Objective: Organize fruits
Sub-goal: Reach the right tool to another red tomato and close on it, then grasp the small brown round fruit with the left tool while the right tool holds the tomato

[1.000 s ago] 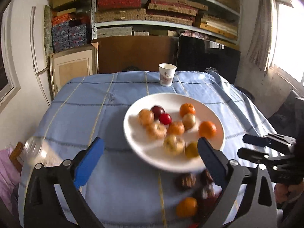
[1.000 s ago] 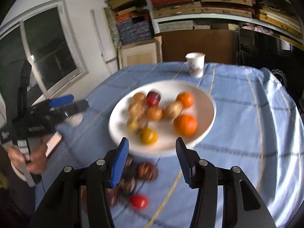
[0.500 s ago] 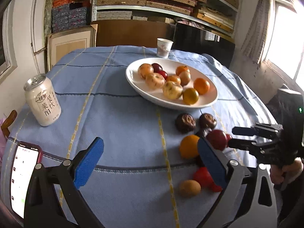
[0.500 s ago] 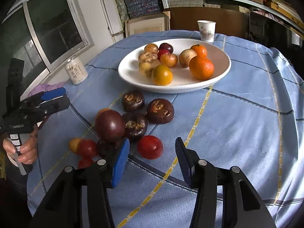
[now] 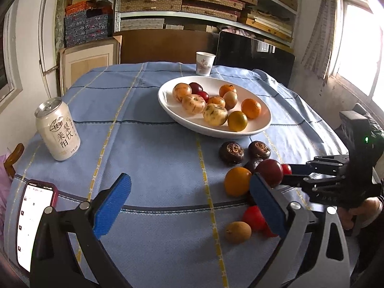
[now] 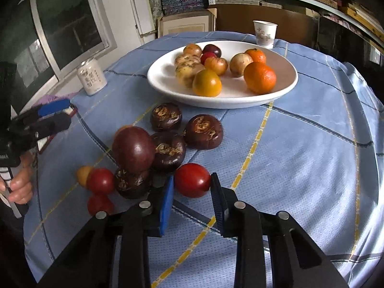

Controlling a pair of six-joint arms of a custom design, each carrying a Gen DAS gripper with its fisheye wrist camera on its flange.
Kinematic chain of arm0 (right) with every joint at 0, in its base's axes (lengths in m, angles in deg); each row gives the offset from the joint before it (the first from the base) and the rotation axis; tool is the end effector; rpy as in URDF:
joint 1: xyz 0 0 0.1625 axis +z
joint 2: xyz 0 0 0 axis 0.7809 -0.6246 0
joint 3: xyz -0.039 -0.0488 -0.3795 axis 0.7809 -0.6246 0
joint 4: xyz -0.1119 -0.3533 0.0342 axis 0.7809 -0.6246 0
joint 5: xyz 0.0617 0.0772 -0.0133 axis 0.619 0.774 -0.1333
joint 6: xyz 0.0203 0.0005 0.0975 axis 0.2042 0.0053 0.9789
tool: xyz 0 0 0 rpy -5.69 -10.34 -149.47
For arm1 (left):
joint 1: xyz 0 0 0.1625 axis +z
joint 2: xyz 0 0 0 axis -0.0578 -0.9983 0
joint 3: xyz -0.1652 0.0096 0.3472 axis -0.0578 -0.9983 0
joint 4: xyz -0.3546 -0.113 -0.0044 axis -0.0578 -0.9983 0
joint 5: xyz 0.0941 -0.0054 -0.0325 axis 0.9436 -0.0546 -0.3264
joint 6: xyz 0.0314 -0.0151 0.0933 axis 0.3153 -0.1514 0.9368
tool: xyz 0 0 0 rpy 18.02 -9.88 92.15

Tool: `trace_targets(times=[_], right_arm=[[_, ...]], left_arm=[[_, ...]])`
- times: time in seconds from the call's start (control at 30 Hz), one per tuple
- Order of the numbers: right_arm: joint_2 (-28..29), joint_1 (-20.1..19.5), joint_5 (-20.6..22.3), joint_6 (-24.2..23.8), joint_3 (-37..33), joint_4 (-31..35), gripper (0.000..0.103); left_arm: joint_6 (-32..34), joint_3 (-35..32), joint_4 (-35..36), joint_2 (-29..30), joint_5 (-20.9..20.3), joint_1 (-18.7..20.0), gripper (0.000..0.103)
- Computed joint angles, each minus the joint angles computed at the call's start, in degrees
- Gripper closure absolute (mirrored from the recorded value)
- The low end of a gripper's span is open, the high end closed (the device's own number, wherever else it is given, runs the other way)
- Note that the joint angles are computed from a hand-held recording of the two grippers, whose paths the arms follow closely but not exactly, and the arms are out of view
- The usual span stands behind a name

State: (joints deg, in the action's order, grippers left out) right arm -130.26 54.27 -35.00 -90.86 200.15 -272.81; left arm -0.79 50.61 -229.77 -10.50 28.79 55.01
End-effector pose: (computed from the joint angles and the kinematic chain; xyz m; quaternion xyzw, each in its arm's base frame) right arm 0.2294 -0.4878 0.1161 0.2436 -0.9097 0.2453 0.2302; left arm -0.1517 -0.5024 0.2844 0.2869 0.8778 -0.3074 0.2295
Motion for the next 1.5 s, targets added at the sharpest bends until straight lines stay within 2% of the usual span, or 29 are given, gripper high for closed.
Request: trace_targets(times=[0.13, 0.27, 0.33, 0.4, 0.47, 0.57, 0.7, 0.8, 0.87, 1.03, 1.37, 1.43, 1.5], right_arm=[[-1.81, -1.41, 3.31, 3.03, 1.05, -1.34, 0.072], [-2.87, -2.18, 5.03, 4.62, 1.82, -3.21, 0.072], [-3.6, -2.91, 6.52, 6.01, 2.17, -3.12, 0.072], [-4.1, -3.4, 7.5, 7.18, 2.39, -2.71, 0.072], [-4.17, -3.43, 7.25, 7.53, 2.53, -3.0, 0.072], [-4.15, -3.43, 7.34, 7.58, 2.68, -3.13, 0.072], [-4.17, -3.38, 7.21, 7.53, 2.72, -2.69, 0.072], [-4.18, -3.32, 7.11, 7.54, 2.73, -2.65, 0.072], [-4.18, -3.32, 7.11, 7.63, 2.76, -2.7, 0.072], [-4.54, -3.44, 7.41, 7.73, 3.12, -2.81, 0.072], [-4.73, -3.32, 7.39, 7.7, 3.36, -2.96, 0.072], [-4.67, -3.24, 7.18, 7.65, 3.34, -3.07, 0.072], [-4.77, -3.28, 7.25, 7.71, 3.36, -2.8, 0.072]], left_arm=[[-0.9, -0.41, 2.71, -0.82, -3.18, 1.09, 0.006], [1.41, 0.73, 3.45, -1.17, -3.44, 0.96, 0.006], [3.11, 1.15, 5.09, -1.58, -4.84, 0.98, 0.006], [5.24, 1.87, 5.92, -2.18, -6.24, 0.79, 0.013], [7.69, 2.69, 6.7, -2.58, -6.9, 0.54, 0.025], [8.57, 2.48, 9.24, -2.89, -8.84, 1.11, 0.037], [8.87, 2.1, 11.49, -3.15, -10.9, 1.71, 0.041], [9.6, 2.34, 12.12, -3.35, -11.95, 1.67, 0.049], [9.99, 2.45, 12.49, -3.24, -12.15, 1.54, 0.054], [10.1, 2.04, 13.8, -2.46, -11.81, 1.45, 0.058], [9.17, 1.48, 15.33, -1.61, -10.9, 1.77, 0.059], [9.07, 1.35, 15.94, -1.32, -10.54, 1.78, 0.066], [8.97, 1.12, 16.38, -0.96, -10.25, 1.82, 0.068]])
